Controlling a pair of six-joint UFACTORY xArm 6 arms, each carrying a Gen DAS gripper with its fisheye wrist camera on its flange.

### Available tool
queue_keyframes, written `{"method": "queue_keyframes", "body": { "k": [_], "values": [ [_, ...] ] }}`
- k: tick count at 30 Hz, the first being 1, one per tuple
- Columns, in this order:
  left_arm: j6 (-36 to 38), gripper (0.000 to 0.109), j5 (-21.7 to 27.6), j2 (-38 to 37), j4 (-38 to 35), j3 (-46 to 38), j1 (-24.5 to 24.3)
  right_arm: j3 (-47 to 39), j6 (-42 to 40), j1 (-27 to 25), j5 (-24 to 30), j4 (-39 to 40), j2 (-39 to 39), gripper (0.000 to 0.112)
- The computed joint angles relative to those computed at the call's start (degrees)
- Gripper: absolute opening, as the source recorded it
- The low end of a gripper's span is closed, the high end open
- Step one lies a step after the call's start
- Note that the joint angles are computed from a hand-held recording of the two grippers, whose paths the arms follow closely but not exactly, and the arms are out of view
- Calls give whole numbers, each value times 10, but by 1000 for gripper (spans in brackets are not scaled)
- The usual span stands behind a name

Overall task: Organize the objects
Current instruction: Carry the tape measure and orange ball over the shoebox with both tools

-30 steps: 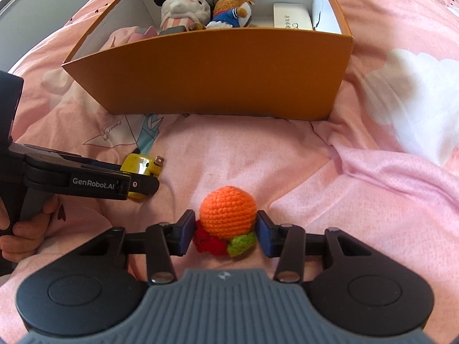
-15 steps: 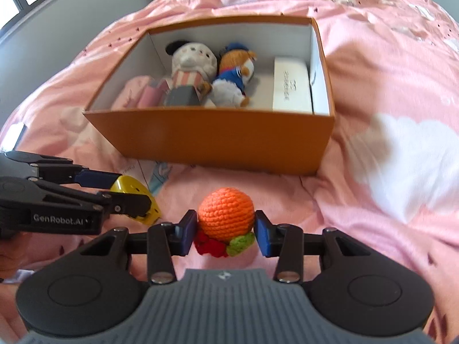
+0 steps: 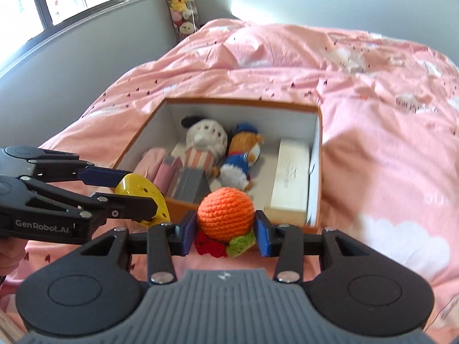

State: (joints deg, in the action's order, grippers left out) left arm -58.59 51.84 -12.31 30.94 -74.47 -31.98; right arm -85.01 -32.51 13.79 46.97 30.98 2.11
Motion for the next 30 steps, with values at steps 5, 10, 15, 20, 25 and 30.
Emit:
{"method": "queue_keyframes", "body": {
  "k": [5,10,15,20,25,30],
  "values": [
    [78,60,-20,33,-10,-29,31,-80,14,-8,8,0,66,45],
    [204,60,-33,77,-65,-55,65,-193,44,-17,57,-18,157,45],
    [298,60,-47,118,-133,-74,91,-311,80,-23,138,-18,249,45],
    [394,60,-41,146,-199,-87,102,-418,127,-33,211,-9,330,45],
    [424,60,-9,169,-224,-102,107,-485,140,-33,246,-14,378,45],
    [431,60,13,180,-234,-109,108,-528,148,-30,269,-22,409,45]
  ]
}}
